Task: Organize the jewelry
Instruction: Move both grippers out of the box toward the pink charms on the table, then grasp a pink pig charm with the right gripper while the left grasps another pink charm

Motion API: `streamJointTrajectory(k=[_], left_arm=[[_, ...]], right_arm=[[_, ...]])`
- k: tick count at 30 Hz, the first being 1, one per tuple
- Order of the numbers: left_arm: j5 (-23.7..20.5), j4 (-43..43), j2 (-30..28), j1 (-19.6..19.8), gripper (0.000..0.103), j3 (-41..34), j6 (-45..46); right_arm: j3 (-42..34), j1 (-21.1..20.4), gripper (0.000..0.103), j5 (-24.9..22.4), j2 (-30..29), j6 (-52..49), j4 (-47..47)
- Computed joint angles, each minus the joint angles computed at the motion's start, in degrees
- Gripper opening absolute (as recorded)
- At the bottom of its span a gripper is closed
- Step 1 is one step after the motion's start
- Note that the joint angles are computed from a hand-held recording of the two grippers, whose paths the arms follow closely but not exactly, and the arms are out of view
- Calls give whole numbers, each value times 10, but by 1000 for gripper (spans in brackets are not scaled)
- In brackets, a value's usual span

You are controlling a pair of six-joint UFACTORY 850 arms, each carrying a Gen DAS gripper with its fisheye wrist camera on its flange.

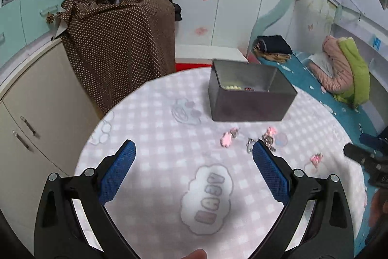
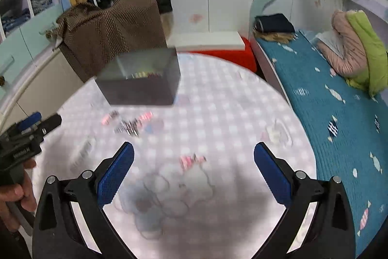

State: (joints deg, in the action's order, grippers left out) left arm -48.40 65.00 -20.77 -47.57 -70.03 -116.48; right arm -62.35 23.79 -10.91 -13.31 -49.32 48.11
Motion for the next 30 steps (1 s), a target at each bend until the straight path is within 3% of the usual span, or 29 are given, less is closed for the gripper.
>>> streamJointTrajectory(k=[7, 12, 14, 16, 23, 26, 27, 29, 30], left_arm=[[21, -11, -32, 9, 97, -23, 28], [33, -24, -58, 25, 97, -48, 60], [35, -29, -67, 31, 97, -56, 71], [39, -38, -77, 39, 97, -65, 84], [50, -57, -93, 53, 97, -76, 115], [60, -74, -99, 60, 97, -81, 137], [61, -73, -100, 62, 97, -82, 138], [57, -72, -104, 63, 97, -88, 149], [54, -82, -110, 65, 97, -96, 169]], right_arm=[[7, 2, 95, -1, -18, 52, -48], [-8, -3, 92, -12, -38, 33, -25], [-16, -4, 86, -15, -47, 37, -33], [-26, -4, 71, -25, -57, 56, -57], [-34, -5, 57, -34, -69, 35, -50], [-34, -3, 41, -27, -70, 31, -55], [-35, -2, 32, -23, -70, 45, -75], [-37, -1, 24, -25, -71, 50, -90], [-37, 0, 13, -26, -71, 52, -98]])
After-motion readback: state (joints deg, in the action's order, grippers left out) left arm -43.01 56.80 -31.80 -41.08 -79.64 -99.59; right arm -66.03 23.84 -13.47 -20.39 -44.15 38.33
